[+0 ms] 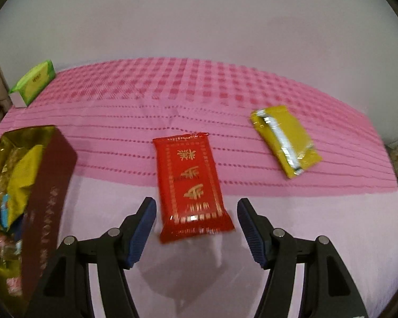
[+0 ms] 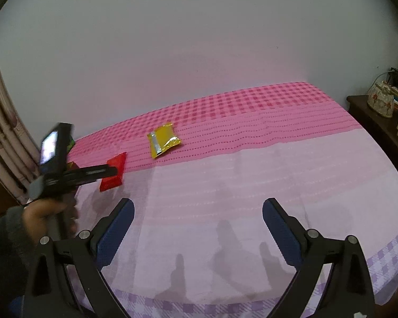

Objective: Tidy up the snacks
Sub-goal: 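Move the left gripper to the red rectangular packet and grasp it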

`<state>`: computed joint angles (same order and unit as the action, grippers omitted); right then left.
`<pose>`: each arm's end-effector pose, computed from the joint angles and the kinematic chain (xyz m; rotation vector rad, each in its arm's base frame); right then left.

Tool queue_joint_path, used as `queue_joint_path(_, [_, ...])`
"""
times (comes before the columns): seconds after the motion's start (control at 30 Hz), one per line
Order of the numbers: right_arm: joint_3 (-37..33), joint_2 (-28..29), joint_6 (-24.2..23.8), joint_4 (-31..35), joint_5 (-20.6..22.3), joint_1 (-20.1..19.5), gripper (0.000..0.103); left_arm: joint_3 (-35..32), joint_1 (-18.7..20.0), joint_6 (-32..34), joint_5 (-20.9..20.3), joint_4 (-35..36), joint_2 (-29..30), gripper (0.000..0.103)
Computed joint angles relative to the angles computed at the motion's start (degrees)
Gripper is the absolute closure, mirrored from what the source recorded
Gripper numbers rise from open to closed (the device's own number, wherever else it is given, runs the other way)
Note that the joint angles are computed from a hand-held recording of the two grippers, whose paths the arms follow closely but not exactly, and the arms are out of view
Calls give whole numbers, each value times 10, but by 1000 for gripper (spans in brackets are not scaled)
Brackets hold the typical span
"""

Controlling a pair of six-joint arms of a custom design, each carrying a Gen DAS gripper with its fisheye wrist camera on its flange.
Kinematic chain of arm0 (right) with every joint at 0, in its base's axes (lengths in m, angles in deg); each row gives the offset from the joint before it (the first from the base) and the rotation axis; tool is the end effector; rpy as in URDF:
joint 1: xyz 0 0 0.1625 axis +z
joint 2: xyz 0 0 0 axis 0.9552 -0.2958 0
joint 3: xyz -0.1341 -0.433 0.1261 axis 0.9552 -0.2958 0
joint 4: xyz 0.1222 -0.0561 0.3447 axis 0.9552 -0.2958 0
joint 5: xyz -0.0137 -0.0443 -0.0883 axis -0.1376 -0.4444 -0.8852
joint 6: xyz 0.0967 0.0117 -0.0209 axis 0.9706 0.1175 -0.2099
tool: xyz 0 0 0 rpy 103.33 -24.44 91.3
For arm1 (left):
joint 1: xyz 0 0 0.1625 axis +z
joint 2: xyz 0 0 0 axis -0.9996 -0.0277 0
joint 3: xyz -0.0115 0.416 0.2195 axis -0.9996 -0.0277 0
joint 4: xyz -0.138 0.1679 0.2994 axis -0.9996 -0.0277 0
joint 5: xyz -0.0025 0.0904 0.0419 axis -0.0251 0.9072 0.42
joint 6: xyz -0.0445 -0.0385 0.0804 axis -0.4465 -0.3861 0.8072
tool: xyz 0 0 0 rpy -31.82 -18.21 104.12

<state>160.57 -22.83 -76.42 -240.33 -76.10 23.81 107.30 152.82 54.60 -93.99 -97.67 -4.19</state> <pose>0.1939 -0.7090 0.1782 0.6467 -2.5840 0.9111 -0.1324 -0.7823 0.1612 -0.1421 2.1945 -0.8400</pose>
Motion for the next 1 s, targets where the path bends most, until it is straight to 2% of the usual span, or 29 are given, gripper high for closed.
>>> queue_joint_path(0.03, [3,-3,0,-1,1,0,6,-17,4,-14,9,26,8,38])
queue_joint_path(0.1, [5,-7,-1,-7,-1,-1,6,-31,10,-19,19,33,18,38])
queue_joint_path(0.17, [7,-11,2,-11,-1,-2,6,-28,12,5,26,1,22,37])
queue_joint_path(0.4, [4,-14,22,-12,-16,-4,6,-43,17,29,29,-25,34,29])
queue_joint_path(0.57, [4,-15,26,-14,-22,-4,5,-37,19,74,29,-82,41,25])
queue_joint_path(0.7, [5,-17,25,-14,-20,-2,5,-41,22,92,23,-89,41,23])
queue_joint_path(0.83, [0,-17,29,-5,-16,-4,5,-41,22,64,14,-38,31,23])
queue_joint_path(0.87, [0,-17,30,-5,-15,-4,5,-39,22,60,10,-27,27,25])
queue_joint_path(0.93, [0,-18,31,-5,-11,-5,5,-27,19,78,10,-50,24,54])
queue_joint_path(1.0, [1,-19,29,-10,-7,-4,5,-17,18,70,6,-42,17,56])
